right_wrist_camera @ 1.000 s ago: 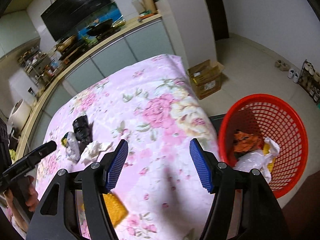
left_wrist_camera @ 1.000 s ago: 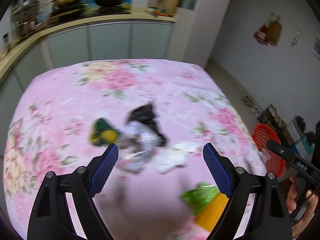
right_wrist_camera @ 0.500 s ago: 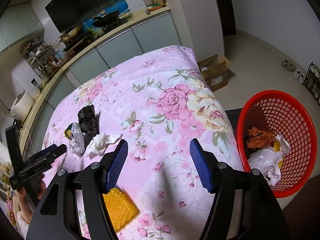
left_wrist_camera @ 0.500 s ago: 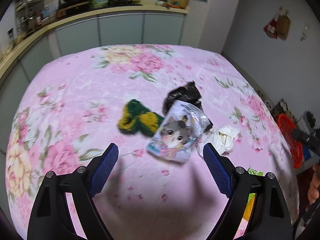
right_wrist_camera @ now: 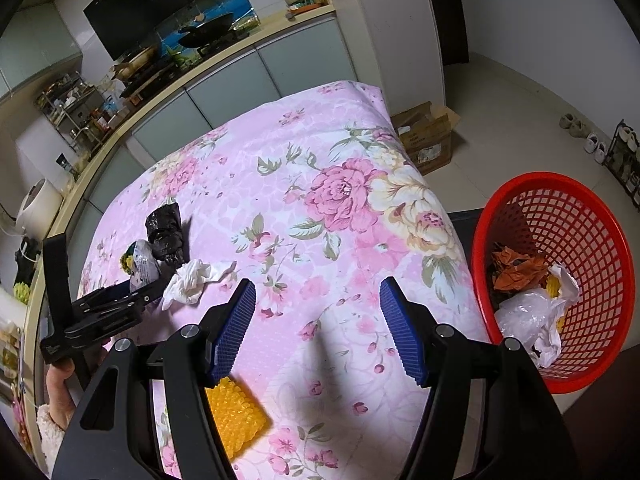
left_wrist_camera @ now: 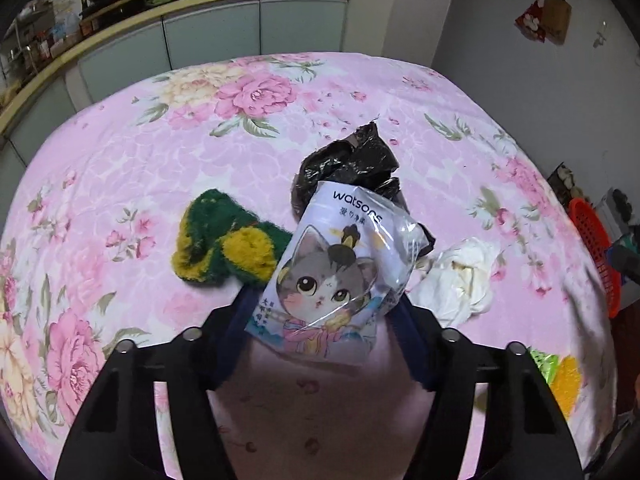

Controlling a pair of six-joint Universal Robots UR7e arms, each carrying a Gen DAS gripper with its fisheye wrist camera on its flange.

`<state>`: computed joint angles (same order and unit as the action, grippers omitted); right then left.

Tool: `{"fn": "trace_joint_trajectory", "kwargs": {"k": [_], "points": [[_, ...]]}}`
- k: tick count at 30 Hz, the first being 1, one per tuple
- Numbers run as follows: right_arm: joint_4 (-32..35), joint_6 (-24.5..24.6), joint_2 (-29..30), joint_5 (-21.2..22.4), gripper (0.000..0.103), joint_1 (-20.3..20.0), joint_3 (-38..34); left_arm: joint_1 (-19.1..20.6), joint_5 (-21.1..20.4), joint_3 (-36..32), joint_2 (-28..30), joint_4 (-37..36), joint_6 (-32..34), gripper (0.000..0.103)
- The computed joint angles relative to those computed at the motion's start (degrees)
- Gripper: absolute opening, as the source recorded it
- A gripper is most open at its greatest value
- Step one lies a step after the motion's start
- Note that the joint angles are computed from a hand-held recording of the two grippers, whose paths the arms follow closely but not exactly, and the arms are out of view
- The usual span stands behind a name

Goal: Collect trash
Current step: 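Grasp Watsons cat-print bag with left tool while right tool grasps green snack packet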

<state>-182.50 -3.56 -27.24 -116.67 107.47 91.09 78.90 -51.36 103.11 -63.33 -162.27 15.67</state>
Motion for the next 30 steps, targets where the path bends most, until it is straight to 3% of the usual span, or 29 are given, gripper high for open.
{"fn": "trace_joint_trajectory", "kwargs": {"k": [10, 21, 30], "points": [[2.46, -2.57, 1.56, 2.08, 0.063, 1.01, -1.55, -0.37, -2.13, 3.24, -3.37, -0.99, -0.92, 0.055], [10.13, -11.58, 4.81, 5.81, 0.063, 3.98, -4.49, -1.95, -3.85, 9.10, -10.13, -4.31, -1.72, 0.055], [15.58, -15.72, 8.66, 3.19, 0.063, 5.34, -8.52, -1.64, -3.16, 11.27, -12.72, -5.18, -3.37, 0.055]]}}
